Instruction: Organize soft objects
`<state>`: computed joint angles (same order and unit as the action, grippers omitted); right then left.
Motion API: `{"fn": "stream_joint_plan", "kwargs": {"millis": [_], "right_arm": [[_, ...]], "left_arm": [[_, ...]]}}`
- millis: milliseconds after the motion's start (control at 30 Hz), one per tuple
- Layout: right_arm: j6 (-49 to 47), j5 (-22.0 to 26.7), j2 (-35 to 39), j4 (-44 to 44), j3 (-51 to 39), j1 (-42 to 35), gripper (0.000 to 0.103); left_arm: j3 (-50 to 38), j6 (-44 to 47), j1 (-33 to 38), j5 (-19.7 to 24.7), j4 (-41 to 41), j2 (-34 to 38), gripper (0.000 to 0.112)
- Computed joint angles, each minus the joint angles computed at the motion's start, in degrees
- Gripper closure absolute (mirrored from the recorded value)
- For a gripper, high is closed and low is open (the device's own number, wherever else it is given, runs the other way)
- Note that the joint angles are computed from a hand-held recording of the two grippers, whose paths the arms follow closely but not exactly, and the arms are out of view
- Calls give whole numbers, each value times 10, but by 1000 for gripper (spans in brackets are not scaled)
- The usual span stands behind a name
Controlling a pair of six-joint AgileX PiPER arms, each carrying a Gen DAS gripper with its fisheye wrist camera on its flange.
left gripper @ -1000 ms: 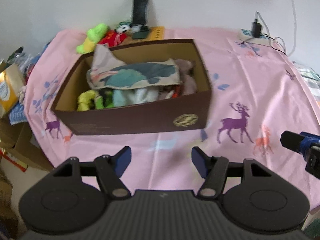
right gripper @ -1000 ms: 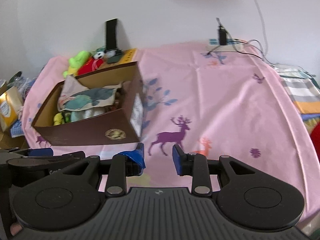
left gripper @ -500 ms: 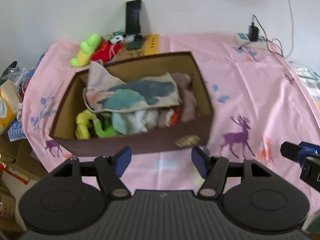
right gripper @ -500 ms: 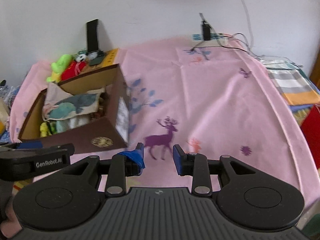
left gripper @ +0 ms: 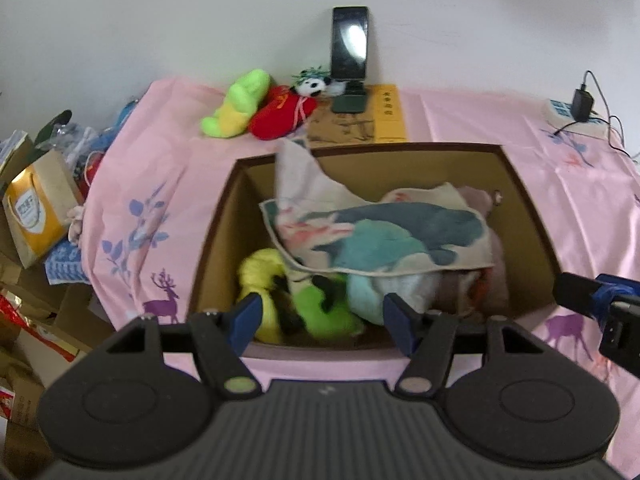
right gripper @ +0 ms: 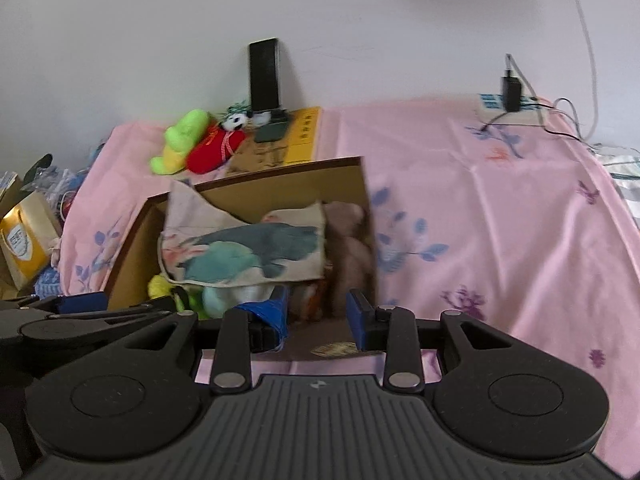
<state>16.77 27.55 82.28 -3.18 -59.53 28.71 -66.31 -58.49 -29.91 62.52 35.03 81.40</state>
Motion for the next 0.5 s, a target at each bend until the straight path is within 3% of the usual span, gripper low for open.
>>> {"fn": "stream_joint_plan", "kwargs": {"millis": [500], "right_arm": [[235,42,98,-191,-83,104,87]], "left_arm": [[70,125,134,-110,-52,-31,47]]}}
